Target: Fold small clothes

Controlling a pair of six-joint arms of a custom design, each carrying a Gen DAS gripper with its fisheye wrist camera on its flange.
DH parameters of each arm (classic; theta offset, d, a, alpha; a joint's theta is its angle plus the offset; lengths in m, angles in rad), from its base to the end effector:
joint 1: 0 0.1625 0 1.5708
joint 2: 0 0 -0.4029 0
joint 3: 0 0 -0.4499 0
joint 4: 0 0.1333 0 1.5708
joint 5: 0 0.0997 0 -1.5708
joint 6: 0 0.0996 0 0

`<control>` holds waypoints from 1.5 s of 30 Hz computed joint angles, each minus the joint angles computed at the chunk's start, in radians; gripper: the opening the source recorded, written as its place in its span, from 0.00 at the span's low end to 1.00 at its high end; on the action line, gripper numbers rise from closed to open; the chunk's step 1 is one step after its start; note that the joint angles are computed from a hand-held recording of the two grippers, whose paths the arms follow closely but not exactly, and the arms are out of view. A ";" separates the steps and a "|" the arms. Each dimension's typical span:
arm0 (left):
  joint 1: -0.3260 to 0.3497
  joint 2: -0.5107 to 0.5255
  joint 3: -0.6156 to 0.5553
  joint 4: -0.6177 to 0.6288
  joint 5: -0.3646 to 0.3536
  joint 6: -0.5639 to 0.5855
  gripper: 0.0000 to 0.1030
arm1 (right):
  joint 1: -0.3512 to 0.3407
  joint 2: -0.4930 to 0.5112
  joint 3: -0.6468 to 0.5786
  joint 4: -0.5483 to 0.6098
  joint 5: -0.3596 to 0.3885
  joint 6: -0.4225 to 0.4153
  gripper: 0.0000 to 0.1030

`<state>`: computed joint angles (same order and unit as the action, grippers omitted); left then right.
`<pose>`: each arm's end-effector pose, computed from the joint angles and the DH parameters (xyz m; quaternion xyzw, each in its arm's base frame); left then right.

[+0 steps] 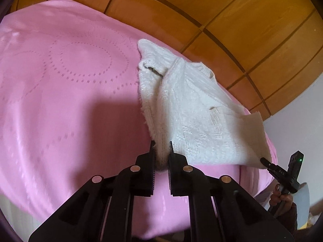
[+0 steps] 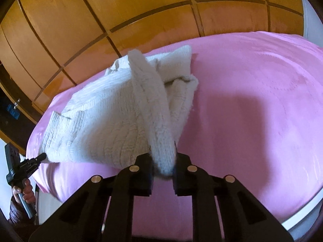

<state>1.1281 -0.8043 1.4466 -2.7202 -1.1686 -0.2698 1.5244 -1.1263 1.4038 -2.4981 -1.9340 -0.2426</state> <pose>-0.1748 -0.7708 0.1515 0.0320 0.9493 -0.2978 0.0955 0.0634 -0.7454 0.3892 0.0339 -0.9333 0.2860 0.2146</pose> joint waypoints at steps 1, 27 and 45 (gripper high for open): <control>-0.003 -0.017 0.025 -0.004 -0.003 -0.005 0.09 | 0.000 -0.024 0.027 0.009 -0.002 0.004 0.12; -0.061 0.150 -0.175 0.155 0.103 0.255 0.49 | 0.096 0.199 -0.082 -0.062 -0.129 -0.188 0.40; -0.081 0.180 -0.159 -0.125 0.175 0.343 0.04 | 0.111 0.198 -0.086 -0.238 -0.102 -0.279 0.04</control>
<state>1.0473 -0.6247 1.2873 -2.8452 -0.9939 0.0728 1.6350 -0.9286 1.3182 -2.7356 -2.0362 -0.5212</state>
